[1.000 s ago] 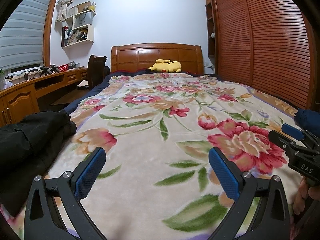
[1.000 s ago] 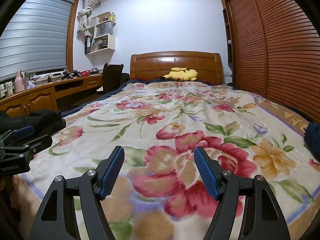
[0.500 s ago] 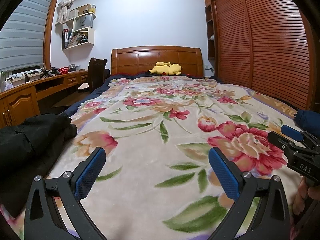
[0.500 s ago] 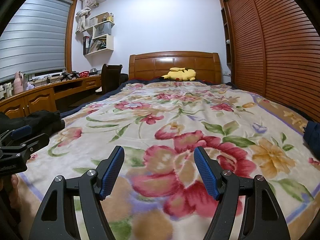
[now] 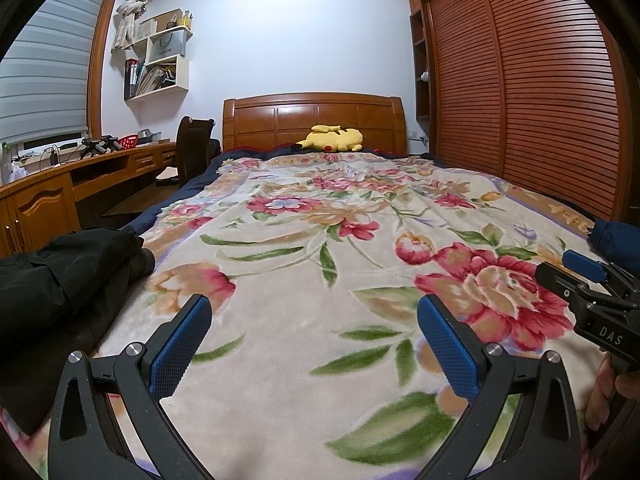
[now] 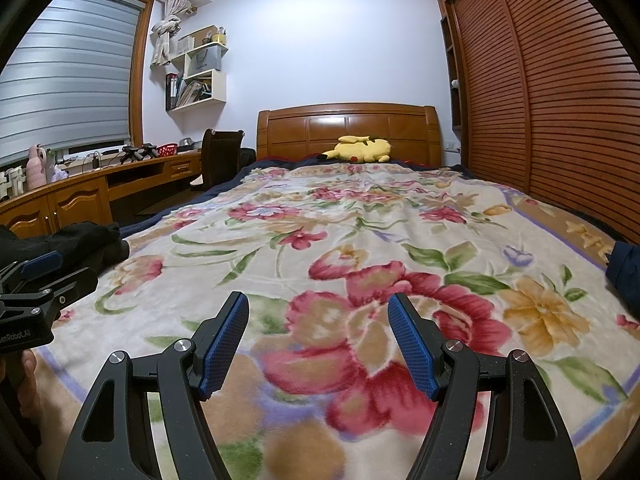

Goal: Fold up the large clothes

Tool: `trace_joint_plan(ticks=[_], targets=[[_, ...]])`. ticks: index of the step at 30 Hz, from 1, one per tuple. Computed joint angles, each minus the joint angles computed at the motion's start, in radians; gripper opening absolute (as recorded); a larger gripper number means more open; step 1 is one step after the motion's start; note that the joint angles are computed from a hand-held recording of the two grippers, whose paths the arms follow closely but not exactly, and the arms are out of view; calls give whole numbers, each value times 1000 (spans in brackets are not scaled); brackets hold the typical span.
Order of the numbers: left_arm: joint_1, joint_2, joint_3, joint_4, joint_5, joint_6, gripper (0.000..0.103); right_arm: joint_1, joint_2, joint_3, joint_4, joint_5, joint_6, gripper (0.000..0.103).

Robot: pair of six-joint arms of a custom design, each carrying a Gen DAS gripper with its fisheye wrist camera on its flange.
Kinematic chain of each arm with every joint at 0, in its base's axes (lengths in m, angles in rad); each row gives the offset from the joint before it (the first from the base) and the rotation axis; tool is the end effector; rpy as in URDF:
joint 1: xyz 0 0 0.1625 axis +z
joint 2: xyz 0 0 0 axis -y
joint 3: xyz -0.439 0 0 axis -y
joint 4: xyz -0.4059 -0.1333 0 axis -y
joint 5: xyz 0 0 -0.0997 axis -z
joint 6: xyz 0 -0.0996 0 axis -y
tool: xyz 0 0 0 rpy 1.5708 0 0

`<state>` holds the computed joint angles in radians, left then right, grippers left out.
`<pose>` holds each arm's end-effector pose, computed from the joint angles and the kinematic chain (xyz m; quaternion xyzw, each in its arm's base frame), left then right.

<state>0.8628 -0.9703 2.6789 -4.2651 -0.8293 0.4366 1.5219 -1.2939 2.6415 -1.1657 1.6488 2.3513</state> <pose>-0.0483 -0.3649 0.1652 0.3006 0.7831 -0.4801 0.2566 0.1112 -0.2953 0.0729 0.2549 -0.7247 0.5718 0.2879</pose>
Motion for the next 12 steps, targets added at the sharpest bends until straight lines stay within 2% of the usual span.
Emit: trace_joint_plan(ticks=[12], targets=[[0,-6,1,5,-1,1,103,5,7,-1,-12,4,5,74]])
